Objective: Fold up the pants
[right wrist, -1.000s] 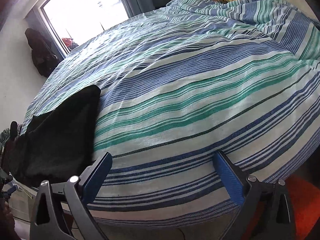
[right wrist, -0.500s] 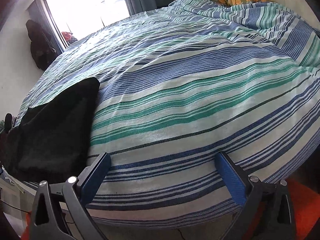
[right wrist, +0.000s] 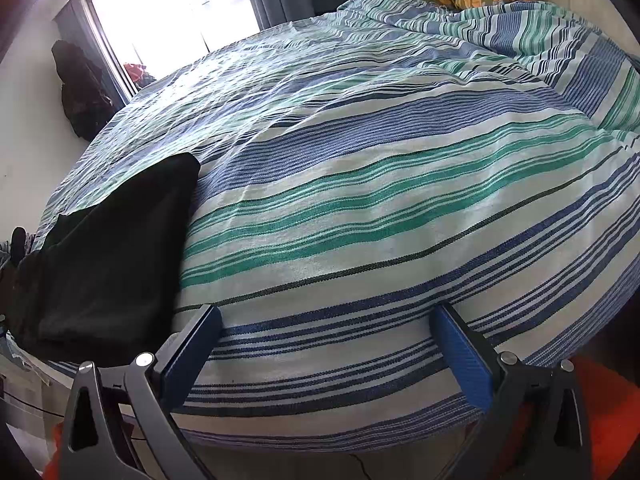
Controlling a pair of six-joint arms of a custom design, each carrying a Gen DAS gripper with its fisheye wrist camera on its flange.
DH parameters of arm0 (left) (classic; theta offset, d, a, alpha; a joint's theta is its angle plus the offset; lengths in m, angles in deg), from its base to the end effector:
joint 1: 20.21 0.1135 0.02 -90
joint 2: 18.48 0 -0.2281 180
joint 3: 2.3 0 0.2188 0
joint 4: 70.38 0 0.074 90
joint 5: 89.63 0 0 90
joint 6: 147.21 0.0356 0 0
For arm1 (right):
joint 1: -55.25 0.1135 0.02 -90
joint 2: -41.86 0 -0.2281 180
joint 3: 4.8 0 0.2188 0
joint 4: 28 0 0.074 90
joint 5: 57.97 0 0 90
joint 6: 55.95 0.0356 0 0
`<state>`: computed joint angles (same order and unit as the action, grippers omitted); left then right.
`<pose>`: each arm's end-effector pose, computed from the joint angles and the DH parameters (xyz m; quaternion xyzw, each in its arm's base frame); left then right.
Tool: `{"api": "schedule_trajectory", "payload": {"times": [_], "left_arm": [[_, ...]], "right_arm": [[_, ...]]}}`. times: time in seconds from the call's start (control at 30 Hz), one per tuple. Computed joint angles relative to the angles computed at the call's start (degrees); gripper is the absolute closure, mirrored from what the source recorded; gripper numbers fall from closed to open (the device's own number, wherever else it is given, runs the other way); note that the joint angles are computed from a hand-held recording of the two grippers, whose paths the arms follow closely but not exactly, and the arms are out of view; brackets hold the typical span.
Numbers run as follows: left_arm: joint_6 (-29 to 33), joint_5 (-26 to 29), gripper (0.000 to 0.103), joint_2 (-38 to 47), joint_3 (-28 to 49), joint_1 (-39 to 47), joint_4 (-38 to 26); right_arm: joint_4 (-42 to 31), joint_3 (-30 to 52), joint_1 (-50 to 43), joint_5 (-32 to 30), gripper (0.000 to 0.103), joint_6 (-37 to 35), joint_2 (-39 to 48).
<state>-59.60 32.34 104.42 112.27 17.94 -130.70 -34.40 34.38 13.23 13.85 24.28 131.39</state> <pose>0.3249 0.2312 0.1763 -0.2794 0.9039 -0.2029 0.2526 0.1685 -0.1369 0.0830 0.2194 0.9215 0.0128 0.3203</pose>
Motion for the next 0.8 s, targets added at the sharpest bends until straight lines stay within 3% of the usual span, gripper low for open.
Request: {"api": "schedule_trajectory", "payload": {"times": [0.07, 0.1, 0.4, 0.63, 0.7, 0.8], "left_arm": [[-1.7, 1.5, 0.051, -1.6, -3.5, 1.0, 2.8], [-2.0, 2.6, 0.050, -1.1, -3.6, 1.3, 3.3], [-6.6, 6.8, 0.050, 4.8, -2.7, -1.1, 8.3], [-13.7, 14.5, 0.050, 7.9, -6.9, 0.5, 19.4], [-14.9, 16.3, 0.053, 8.8, -7.3, 1.2, 21.0], [-13.7, 17.3, 0.068, 9.9, -5.6, 1.9, 18.9]], "right_arm": [[-0.1, 0.3, -0.2, -0.1, 0.000, -0.2, 0.2], [-0.1, 0.3, -0.1, 0.0, 0.000, -0.1, 0.2], [0.3, -0.4, 0.0, 0.4, 0.000, -0.7, -0.1], [0.8, -1.4, 0.2, 1.7, 0.000, -1.8, -0.1], [1.3, -1.5, 0.8, 2.6, 0.000, -1.4, 0.2], [2.2, -1.8, 1.4, 3.7, 0.000, -0.9, 0.3]]}}
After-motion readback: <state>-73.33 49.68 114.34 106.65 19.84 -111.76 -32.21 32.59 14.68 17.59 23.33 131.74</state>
